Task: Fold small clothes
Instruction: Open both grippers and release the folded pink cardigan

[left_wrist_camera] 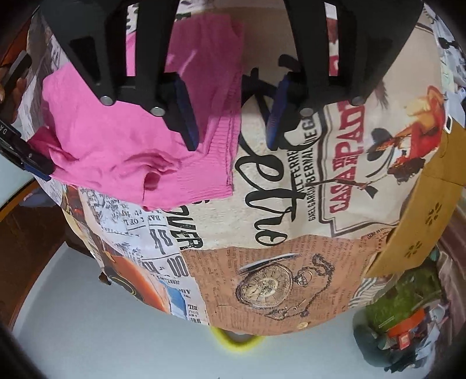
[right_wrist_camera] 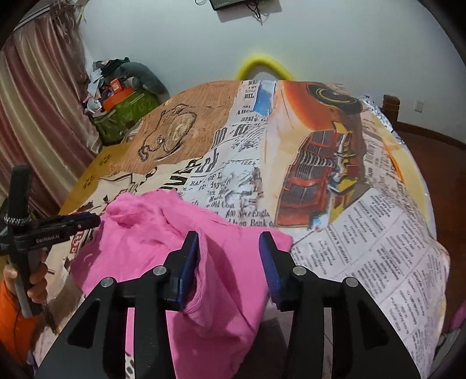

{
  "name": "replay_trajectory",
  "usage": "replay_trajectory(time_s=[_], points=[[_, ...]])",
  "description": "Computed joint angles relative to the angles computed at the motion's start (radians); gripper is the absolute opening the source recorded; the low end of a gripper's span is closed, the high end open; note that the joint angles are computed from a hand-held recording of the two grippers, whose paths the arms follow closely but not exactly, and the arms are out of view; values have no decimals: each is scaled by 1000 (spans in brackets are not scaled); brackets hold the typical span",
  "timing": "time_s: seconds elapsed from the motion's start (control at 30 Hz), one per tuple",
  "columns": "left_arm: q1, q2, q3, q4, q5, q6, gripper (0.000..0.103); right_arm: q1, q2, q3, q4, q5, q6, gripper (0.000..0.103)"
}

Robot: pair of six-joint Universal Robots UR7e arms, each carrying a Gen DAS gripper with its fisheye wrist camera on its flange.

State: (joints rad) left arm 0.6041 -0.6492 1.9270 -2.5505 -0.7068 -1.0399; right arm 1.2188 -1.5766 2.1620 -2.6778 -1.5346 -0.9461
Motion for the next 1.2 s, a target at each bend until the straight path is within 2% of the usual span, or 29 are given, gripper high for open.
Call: replay_trajectory(time_s=[0.13, 0.2, 0.27, 0.37, 0.47, 0.6, 0.7, 0.87, 0.93, 1.0, 1.07, 1.2], points=[[-23, -8, 19, 6, -13, 1, 56, -21, -51, 16, 45, 35, -30, 49], [-35, -8, 30, 9, -29, -5, 58, -31, -73, 29, 51, 41, -42, 59], [-44, -5, 40, 15, -44, -12, 59, -38, -83, 39, 55, 35, -59, 63], [-54, 6, 42, 52, -56, -23, 61, -43, -75, 48, 32, 16, -83, 63], [-55, 18, 40, 63, -67, -17, 64, -44, -44, 35, 10, 2, -61, 63], [-41, 27, 40, 47, -83, -14, 66, -41, 4, 10, -9, -14, -11, 54], [-35, 26, 45, 46, -82, -19, 70, -31, 33, 15, -49, -60, -15, 54], [-46, 3, 56, 60, -63, -16, 70, -51, -11, 40, -41, -51, -26, 54], [-42, -6, 60, 37, -70, 0, 71, -61, -43, 47, -13, -36, -25, 59], [-28, -12, 64, -10, -90, 18, 73, -77, -77, 59, 10, -14, -18, 71], [-7, -11, 65, -74, -116, 41, 73, -94, -101, 70, 39, 15, -10, 75], [55, 9, 39, -153, -182, 74, 73, -113, -115, 86, 90, 24, -2, 75]])
